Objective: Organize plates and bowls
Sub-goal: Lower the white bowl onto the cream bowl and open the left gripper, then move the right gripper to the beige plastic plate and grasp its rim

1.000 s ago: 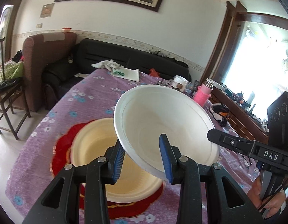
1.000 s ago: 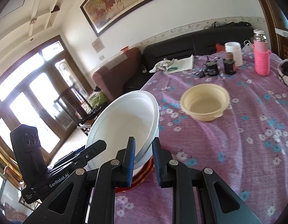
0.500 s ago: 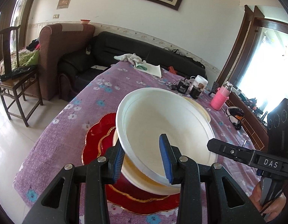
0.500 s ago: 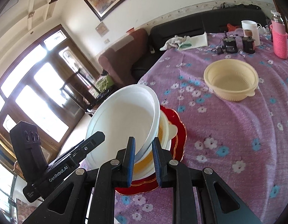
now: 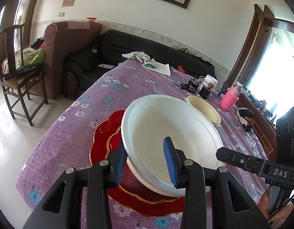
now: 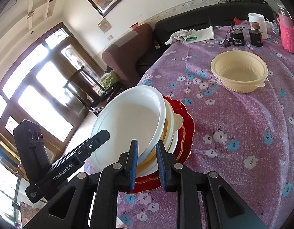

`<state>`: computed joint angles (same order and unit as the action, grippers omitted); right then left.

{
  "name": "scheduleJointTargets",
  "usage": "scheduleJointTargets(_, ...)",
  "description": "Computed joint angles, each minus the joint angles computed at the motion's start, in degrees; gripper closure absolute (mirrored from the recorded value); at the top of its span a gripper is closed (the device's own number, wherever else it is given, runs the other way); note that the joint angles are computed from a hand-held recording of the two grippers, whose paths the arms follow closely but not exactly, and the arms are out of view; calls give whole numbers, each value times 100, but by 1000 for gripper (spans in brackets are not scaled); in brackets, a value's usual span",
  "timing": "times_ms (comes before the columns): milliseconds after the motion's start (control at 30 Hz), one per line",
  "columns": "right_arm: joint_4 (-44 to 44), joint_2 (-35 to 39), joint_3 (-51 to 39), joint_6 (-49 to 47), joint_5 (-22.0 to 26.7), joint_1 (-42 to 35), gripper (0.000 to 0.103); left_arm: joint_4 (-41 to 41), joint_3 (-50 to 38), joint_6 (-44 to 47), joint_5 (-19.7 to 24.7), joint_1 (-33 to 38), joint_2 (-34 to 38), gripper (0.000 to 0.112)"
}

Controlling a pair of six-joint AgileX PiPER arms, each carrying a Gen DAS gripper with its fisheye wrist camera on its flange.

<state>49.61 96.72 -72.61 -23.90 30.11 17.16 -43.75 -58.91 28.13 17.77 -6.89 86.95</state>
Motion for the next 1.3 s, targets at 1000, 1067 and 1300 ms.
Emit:
scheduleJointTargets(1000, 2562, -763, 1973, -2329, -37, -3360, 62, 3611, -1168, -2843, 61, -3337, 1125, 39)
scheduleJointTargets(1067, 2712, -669, 2051, -2498, -65, -3566, 62, 3951, -1597, -3074, 289, -3536, 1505, 39)
scheduleJointTargets(1300, 3338, -391, 2171, -3173, 194, -4113, 62, 4502, -2994, -3063, 766, -3744, 2673, 39)
